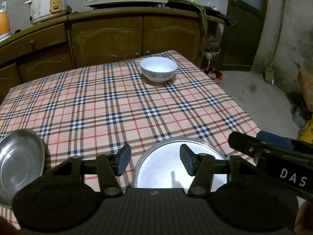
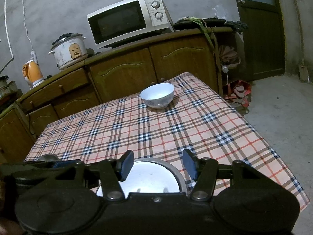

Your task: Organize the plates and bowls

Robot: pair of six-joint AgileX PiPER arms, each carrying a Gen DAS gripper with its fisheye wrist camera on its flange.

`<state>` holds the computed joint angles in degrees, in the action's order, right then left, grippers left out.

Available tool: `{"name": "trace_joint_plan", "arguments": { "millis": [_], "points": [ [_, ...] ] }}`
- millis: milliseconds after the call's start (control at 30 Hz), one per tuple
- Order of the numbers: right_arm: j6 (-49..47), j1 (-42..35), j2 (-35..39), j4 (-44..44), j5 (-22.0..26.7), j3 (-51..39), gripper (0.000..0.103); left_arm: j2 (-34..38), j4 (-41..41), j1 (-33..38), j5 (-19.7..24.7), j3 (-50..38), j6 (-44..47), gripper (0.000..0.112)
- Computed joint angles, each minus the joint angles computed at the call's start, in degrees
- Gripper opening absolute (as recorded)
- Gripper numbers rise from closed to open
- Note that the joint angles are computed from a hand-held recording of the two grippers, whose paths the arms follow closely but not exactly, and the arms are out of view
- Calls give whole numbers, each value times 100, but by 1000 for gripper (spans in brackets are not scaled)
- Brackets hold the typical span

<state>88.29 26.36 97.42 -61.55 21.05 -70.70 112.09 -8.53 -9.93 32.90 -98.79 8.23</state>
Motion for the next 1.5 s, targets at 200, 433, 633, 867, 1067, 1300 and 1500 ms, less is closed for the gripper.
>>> {"name": "trace_joint_plan", "arguments": {
  "millis": [200,433,633,867,1067,1300,1500],
  "points": [
    [-93,-101,39,18,-104,-43,69,77,97,-30,29,-133,-117,56],
    [-460,-297,143,272,-271,-211,69,202,175,-43,79,-342,-164,56],
    [-735,-412,224,406,-349,-369,69,329,187,-44,137,-548,-158,56],
    [-1095,-514,370,674,-417,-575,70,534,230,-28,265,-866,-168,56],
    [-1684,-609,576,1169,-424,-918,70,730,269,-11,387,-1214,-201,56],
    [-2087,-719,768,1421,-427,-1232,71,945,315,-14,556,-1615,-229,56],
    [-2473,-842,923,1689,-437,-1546,71,1196,348,-9,751,-2110,-268,56]
  ]
}}
